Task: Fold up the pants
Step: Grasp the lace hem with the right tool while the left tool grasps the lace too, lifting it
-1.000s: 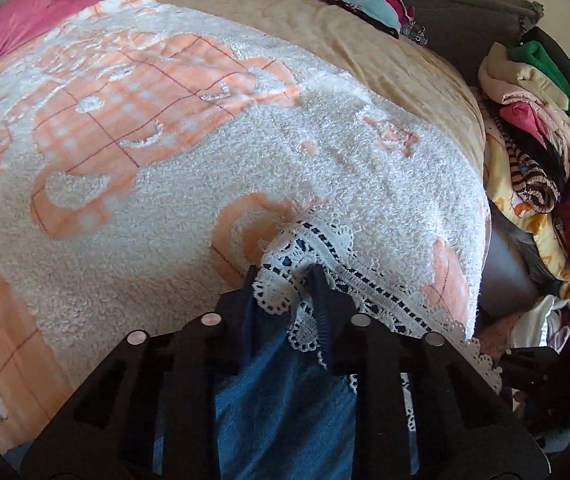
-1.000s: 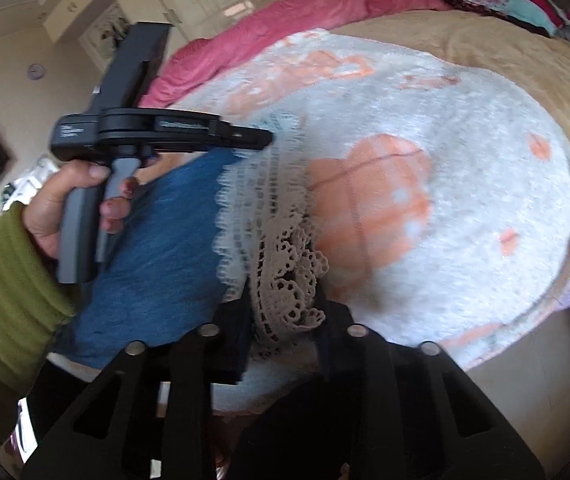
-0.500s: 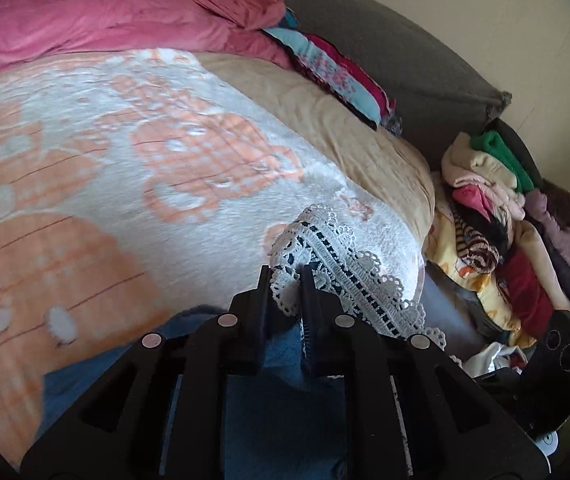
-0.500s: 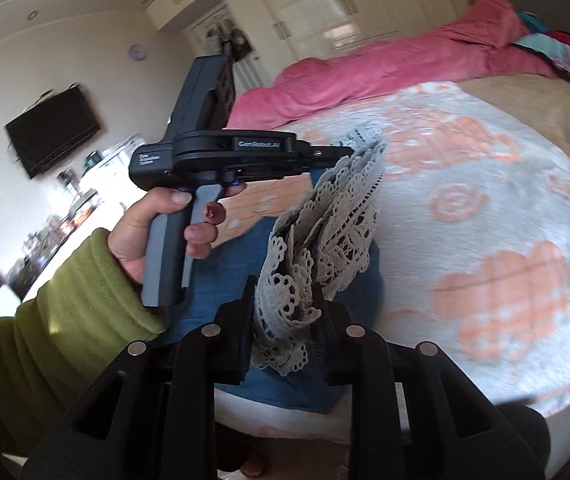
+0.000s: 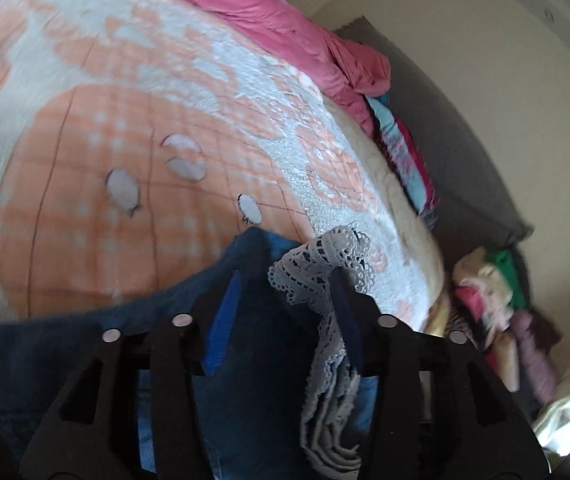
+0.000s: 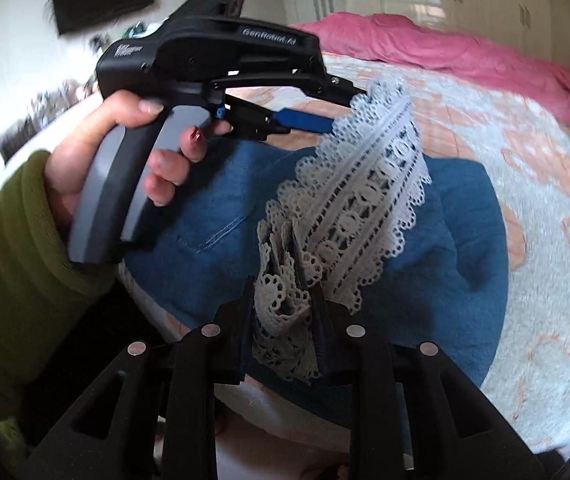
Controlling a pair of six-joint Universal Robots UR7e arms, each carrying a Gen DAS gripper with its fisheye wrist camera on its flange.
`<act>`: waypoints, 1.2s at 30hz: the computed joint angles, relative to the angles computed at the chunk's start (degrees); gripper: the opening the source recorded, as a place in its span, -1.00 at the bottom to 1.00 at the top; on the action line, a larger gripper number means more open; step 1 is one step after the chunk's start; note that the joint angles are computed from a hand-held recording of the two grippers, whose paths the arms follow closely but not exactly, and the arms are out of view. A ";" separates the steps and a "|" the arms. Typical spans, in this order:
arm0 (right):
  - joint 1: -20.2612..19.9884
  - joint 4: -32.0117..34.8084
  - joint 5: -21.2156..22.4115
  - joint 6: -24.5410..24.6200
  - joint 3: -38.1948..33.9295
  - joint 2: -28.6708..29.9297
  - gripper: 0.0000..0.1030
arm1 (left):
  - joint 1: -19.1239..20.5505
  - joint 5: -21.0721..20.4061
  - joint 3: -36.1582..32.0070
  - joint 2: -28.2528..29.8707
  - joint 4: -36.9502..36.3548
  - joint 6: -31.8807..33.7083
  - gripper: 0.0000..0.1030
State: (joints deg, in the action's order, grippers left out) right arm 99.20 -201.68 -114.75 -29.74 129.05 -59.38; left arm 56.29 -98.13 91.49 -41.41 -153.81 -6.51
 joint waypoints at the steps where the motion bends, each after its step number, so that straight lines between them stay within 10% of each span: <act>1: 0.89 -0.59 -1.52 -1.09 -0.68 1.18 -0.54 | 0.41 -0.96 0.05 -0.08 0.33 -0.44 -0.13; 8: 4.18 -4.48 -8.23 -6.59 -2.34 7.78 -0.51 | 2.70 -9.94 0.10 0.44 -2.19 -5.03 0.23; 12: 3.35 -6.03 -6.34 -6.96 -2.15 8.67 -0.50 | 0.37 -1.57 -1.04 0.58 2.50 -3.47 0.23; 16: 2.11 -5.71 -0.82 -3.58 0.09 5.23 -0.39 | -2.50 9.69 -2.70 2.08 6.26 -2.54 -0.70; 36: 2.04 -2.31 0.43 -0.47 -0.13 5.53 -0.22 | -2.50 14.33 -1.54 2.10 3.20 0.73 -0.63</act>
State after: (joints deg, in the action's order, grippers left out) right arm 101.25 -204.00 -114.32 -30.21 128.91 -53.84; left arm 53.79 -83.80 89.94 -39.31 -150.60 -5.77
